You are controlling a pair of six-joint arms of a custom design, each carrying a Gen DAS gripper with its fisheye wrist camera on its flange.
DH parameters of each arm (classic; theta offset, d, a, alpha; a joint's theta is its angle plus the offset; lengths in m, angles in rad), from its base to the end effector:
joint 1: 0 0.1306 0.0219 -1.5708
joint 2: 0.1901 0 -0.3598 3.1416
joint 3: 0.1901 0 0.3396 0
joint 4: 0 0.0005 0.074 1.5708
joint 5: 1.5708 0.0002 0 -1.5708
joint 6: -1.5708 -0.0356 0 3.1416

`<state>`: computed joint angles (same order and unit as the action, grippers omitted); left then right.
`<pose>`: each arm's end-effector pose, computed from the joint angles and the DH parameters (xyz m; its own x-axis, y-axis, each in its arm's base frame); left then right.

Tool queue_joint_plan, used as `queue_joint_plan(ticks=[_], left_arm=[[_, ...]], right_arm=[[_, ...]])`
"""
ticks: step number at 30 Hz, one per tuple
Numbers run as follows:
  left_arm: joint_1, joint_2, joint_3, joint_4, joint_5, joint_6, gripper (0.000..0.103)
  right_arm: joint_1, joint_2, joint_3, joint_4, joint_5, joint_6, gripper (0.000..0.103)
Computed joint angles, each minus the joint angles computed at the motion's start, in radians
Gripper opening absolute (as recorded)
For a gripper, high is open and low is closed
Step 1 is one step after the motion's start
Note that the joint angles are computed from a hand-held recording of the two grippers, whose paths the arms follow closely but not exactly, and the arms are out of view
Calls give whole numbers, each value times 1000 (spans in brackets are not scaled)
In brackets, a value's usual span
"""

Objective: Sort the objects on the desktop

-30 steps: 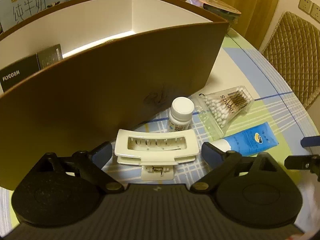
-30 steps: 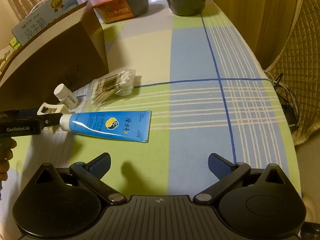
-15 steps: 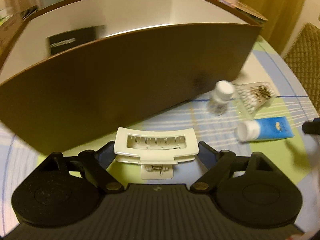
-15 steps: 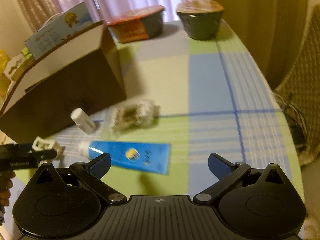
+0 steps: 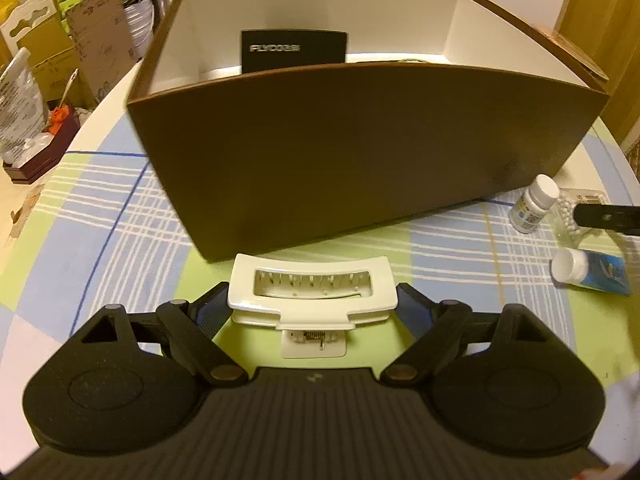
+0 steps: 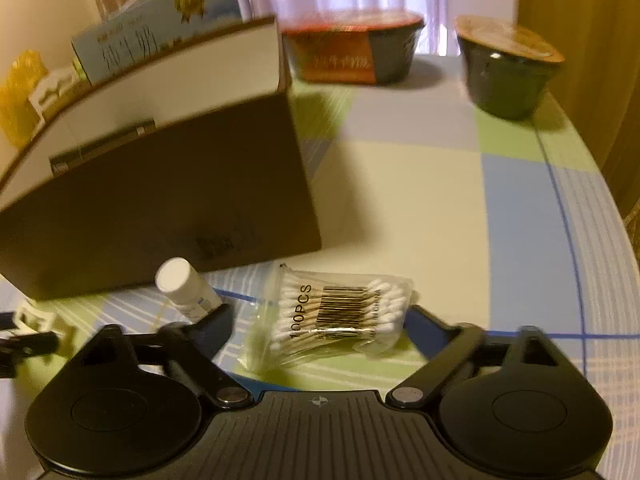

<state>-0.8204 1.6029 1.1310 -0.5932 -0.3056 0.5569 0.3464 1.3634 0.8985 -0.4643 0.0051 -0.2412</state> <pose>0.3183 -0.3264 0.2326 -0.8226 0.1431 -0.5503 0.1925 0.9808 -0.0326 0.3620 0.1300 0.2502 -0.8122 -0.0392 -0.5821 -0.1469 0.9793 0.1390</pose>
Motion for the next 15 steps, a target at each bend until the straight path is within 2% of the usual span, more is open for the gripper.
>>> queue_joint_plan(ticks=[2,7,11,15], left_arm=[[3,-5,-6,-1,-6,6,84],[11,-14,-16,-3,-5,17,84],[9,-14,-12,-8,-11,17,84],[5,-11,-8,-11,-13,12,85]], right_arm=[[5,12,-2,11,19,9,80],[35,26,14,-21,88,75,73],[29,21,19,-36,89,61,67],[26,24,35,-55,95,59,66]])
